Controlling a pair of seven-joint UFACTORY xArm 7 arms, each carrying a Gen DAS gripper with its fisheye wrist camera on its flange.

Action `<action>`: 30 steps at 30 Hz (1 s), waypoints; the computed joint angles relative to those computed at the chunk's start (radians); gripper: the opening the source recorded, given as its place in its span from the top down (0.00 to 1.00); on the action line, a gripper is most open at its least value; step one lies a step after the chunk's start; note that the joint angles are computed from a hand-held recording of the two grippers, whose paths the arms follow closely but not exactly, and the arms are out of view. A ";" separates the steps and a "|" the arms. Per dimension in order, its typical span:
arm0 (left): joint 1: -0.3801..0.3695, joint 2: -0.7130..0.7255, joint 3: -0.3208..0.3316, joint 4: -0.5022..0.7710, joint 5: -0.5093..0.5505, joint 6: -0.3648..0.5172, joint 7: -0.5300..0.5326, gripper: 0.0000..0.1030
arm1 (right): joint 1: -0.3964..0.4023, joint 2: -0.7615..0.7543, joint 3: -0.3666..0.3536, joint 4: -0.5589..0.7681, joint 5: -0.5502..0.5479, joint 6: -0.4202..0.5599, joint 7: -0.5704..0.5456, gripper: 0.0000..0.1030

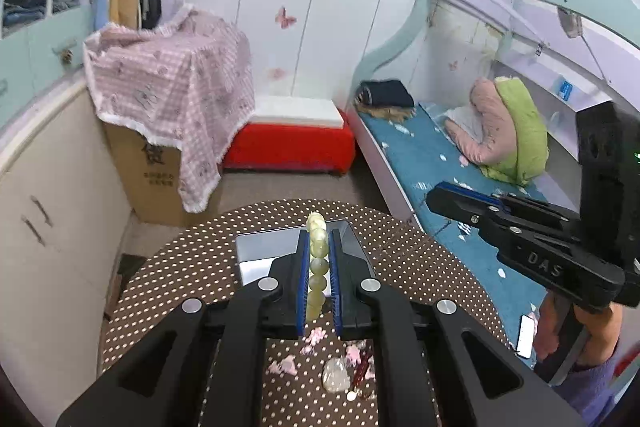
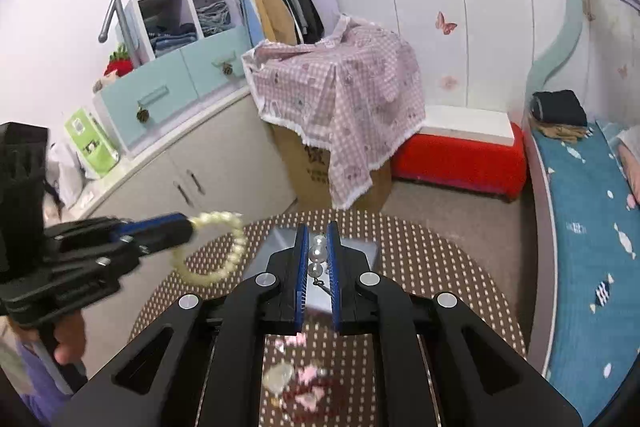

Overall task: Organize jewelry
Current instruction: 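Carry the bead bracelet with the left tool into the grey box and release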

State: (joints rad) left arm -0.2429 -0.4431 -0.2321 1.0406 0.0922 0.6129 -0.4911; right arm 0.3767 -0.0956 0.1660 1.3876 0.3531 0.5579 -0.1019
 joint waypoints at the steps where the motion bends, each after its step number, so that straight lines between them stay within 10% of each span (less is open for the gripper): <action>1: 0.004 0.032 0.003 0.018 0.001 0.005 0.004 0.93 | -0.001 0.028 0.001 0.026 -0.008 0.007 0.008 0.91; 21: -0.018 0.245 0.056 0.029 -0.012 0.071 -0.011 0.91 | -0.009 0.215 0.034 0.024 -0.046 0.051 0.071 0.90; 24: -0.013 0.234 0.053 0.019 0.004 0.073 -0.035 0.58 | -0.008 0.212 0.036 0.011 -0.042 0.043 0.078 0.88; 30: -0.003 0.154 0.038 -0.026 0.046 0.052 -0.090 0.54 | -0.009 0.162 0.033 -0.027 -0.051 0.021 0.094 0.82</action>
